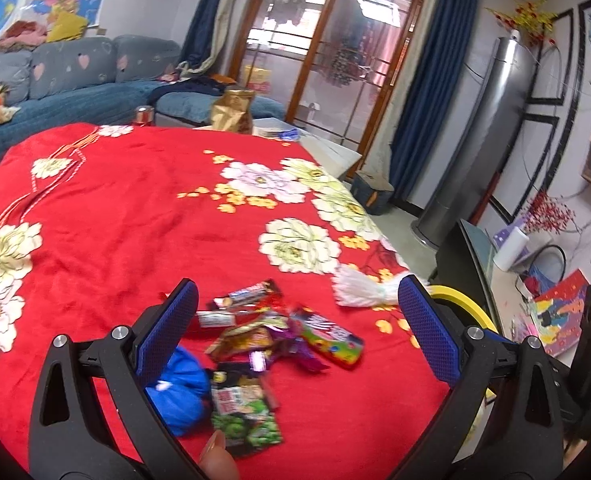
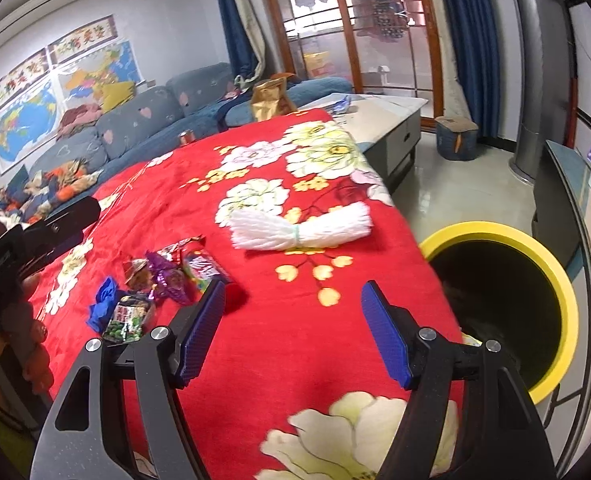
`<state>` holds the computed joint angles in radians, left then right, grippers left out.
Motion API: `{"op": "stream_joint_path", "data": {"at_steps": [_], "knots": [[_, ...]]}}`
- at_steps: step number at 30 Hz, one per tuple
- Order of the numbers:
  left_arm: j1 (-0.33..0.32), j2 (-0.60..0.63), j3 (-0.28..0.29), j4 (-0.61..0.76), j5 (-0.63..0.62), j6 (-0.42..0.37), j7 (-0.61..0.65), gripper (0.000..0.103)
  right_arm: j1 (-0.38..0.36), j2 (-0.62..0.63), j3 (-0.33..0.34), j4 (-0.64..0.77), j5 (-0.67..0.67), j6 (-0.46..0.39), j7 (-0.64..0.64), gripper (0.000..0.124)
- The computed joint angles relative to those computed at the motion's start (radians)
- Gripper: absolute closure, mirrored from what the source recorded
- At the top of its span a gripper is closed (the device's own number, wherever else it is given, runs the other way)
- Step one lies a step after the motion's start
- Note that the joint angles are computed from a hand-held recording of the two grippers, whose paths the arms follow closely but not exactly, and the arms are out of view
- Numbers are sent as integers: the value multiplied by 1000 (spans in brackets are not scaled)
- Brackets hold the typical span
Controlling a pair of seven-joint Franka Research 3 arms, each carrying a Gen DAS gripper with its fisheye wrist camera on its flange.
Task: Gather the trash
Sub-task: 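Move both open tools back toward the remaining candy wrappers, then grasp the red candy wrapper with the left tool while the right tool grasps the red snack can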
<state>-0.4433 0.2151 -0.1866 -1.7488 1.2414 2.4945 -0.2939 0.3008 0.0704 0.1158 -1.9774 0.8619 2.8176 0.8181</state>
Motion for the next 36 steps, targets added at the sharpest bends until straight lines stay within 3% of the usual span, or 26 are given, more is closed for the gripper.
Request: {"op": "stream_joint_path", "data": {"at_steps": [8,14,15,20,28,31,36], "knots": [[48,-61,-2,-102,-34,3,-48,11,15,48,16,53,-42,-30,17,56],[94,-87,-4,-176,-88,47,-68,11,21,100,28,108,-98,-53,46,56],[102,-90,-4,-189,-100,62,-68,11,20,111,30,120,-104,-63,52,57],[139,-88,8,-233,-123,181,-105,32,21,168,32,183,-173,-114,100,65],[179,-53,54,-258,-60,412,-241,34,0,246,54,281,-196,-211,117,70],[177,-43,61,-254,-70,426,-228,36,2,262,58,300,-207,-232,112,70],[172,-30,68,-247,-100,442,-189,48,9,283,61,323,-226,-261,105,71]]}}
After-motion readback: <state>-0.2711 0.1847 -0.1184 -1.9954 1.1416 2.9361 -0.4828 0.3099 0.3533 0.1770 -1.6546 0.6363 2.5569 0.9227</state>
